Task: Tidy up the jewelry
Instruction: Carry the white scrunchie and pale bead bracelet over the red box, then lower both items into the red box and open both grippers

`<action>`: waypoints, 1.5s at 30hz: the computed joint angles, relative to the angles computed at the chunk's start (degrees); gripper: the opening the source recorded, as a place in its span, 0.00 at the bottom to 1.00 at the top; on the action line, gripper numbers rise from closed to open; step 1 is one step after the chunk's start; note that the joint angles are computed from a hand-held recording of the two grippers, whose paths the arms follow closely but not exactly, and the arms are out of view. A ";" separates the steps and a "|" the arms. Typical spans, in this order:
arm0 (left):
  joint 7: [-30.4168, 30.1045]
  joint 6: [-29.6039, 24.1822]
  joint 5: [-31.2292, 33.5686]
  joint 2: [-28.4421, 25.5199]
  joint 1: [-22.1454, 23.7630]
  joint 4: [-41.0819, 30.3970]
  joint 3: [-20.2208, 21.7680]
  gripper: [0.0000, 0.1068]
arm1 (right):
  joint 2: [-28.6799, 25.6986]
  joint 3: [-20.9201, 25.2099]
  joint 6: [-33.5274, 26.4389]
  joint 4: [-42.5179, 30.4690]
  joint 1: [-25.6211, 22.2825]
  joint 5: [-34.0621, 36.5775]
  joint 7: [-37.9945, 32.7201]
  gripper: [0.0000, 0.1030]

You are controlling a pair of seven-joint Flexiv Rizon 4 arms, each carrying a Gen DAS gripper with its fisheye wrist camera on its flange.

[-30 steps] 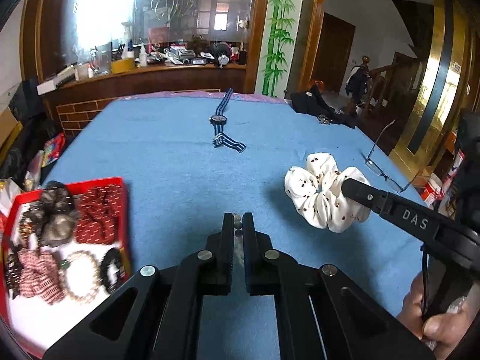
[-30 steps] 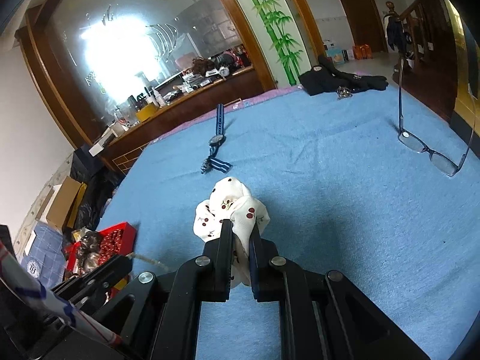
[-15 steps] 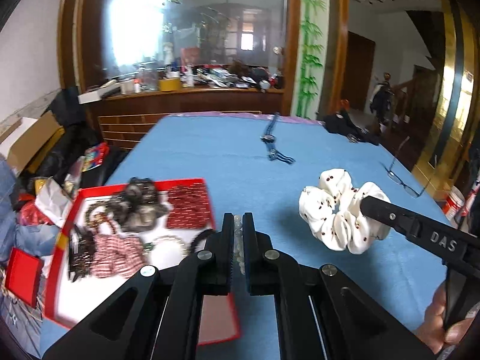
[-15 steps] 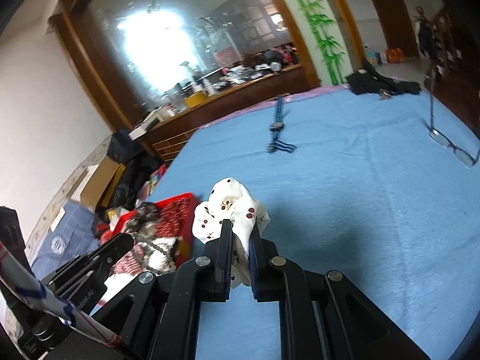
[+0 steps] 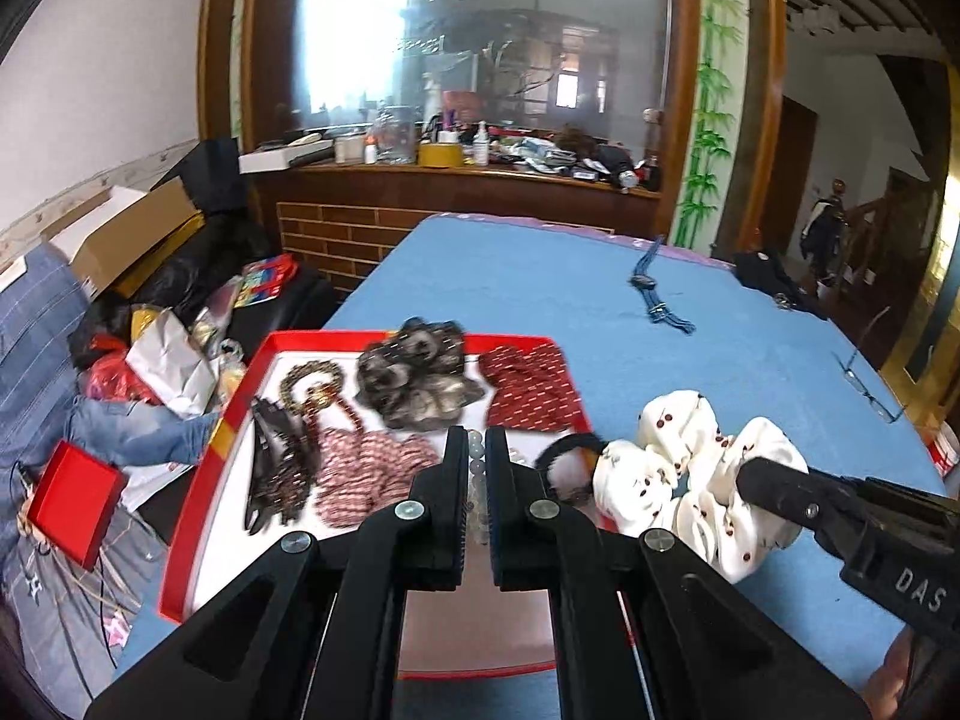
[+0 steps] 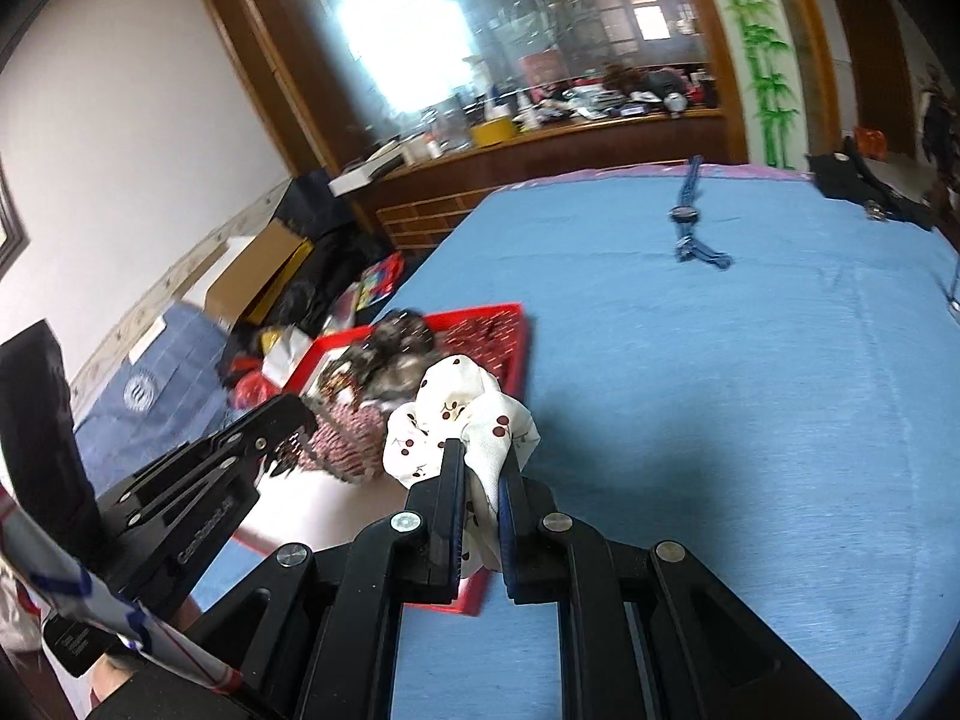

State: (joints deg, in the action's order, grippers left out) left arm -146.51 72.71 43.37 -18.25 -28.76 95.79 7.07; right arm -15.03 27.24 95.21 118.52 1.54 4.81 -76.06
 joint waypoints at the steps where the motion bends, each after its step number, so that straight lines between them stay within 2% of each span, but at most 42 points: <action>1: -0.39 -0.02 0.20 0.17 0.05 0.41 0.30 0.05 | -0.34 0.31 -0.41 -0.27 0.09 -0.12 -0.18 0.11; 5: -1.84 -0.53 1.45 0.59 0.27 1.52 0.97 0.05 | -1.73 1.71 -2.41 -1.76 0.14 0.31 -1.34 0.11; 10: -3.05 -1.17 2.21 0.97 1.44 3.10 0.79 0.05 | -2.55 -0.90 -3.25 -2.44 4.06 -0.36 -1.38 0.11; 22: -5.00 -1.65 3.00 1.87 4.24 6.12 0.25 0.05 | -5.17 -2.75 -6.29 -4.96 7.91 -0.75 -2.31 0.11; 33: -4.53 -1.59 1.25 1.48 5.60 7.27 0.21 0.05 | -7.16 -7.92 -7.58 -5.85 13.04 -4.19 1.56 0.11; 41: -3.10 -2.20 -0.33 0.92 5.87 7.41 0.31 0.05 | -8.85 -9.66 -8.67 -7.12 14.74 -6.62 3.75 0.11; 43: -2.71 -2.45 -0.86 0.80 6.02 7.54 0.34 0.05 | -9.13 -10.69 -8.69 -7.26 15.53 -7.48 4.76 0.11; 45: -2.48 -2.32 -1.31 0.74 6.22 7.82 0.43 0.05 | -8.99 -13.59 -8.23 -6.66 17.61 -9.16 6.94 0.12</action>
